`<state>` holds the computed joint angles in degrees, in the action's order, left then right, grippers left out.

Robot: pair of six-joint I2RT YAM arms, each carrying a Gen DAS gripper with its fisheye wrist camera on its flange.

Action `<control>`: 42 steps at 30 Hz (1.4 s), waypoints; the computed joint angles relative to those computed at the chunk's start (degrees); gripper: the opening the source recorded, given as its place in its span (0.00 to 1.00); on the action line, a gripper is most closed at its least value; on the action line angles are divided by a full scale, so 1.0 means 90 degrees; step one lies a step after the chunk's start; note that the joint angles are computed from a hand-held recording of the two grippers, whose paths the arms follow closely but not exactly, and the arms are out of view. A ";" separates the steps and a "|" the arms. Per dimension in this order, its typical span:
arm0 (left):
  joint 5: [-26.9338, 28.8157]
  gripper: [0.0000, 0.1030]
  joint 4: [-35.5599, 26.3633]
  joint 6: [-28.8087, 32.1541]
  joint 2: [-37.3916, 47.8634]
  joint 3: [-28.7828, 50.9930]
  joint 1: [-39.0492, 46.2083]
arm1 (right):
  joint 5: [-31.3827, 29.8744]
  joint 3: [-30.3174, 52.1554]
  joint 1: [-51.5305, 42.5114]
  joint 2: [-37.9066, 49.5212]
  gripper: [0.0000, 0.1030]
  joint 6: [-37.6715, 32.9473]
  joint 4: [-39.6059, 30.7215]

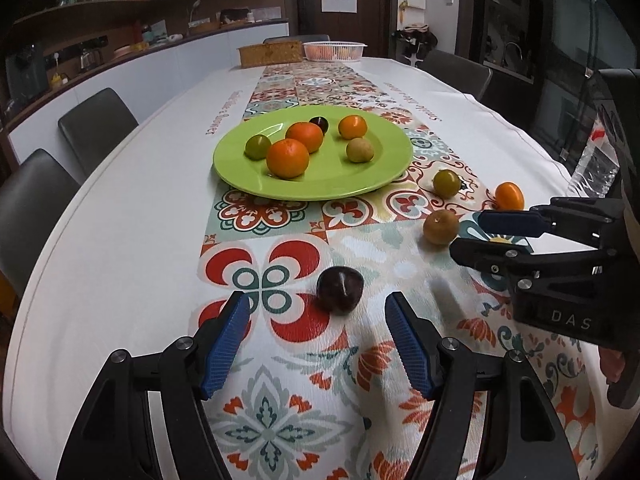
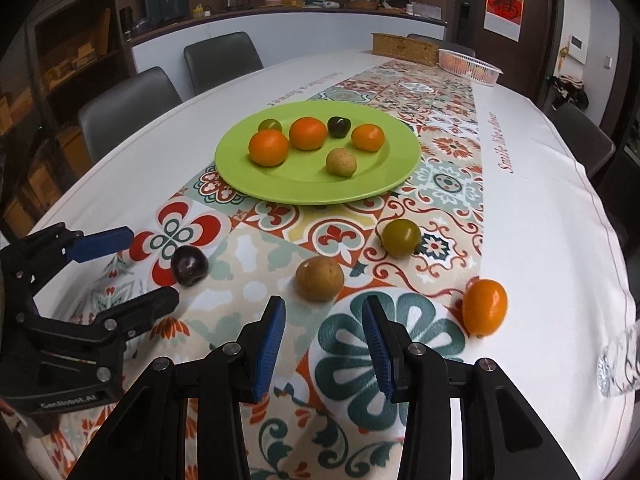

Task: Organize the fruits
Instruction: 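Withdraw both tools from the plate toward a dark plum and a kiwi, then grasp the dark plum with the left tool while the right tool grasps a kiwi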

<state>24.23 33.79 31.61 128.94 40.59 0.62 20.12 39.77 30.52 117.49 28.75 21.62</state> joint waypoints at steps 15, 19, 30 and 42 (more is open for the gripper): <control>-0.0015 0.42 -0.0518 -0.0345 0.0251 0.0537 -0.0260 | -0.0275 0.0618 -0.0296 0.0548 0.39 -0.0200 -0.0119; 0.0021 0.33 -0.0693 -0.0316 0.0299 0.0648 -0.0308 | -0.0341 0.0755 -0.0348 0.0646 0.36 -0.0204 -0.0214; 0.0251 0.27 -0.0937 -0.0347 0.0157 0.0636 -0.0193 | -0.0395 0.0616 -0.0292 0.0519 0.30 -0.0148 -0.0115; 0.0833 0.27 -0.0880 -0.0161 -0.0822 -0.0113 0.0152 | -0.0022 0.0067 0.0118 -0.0378 0.30 0.0057 -0.0133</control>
<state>31.73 25.87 30.16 121.54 39.57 1.99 19.93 40.37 31.59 114.09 29.26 20.42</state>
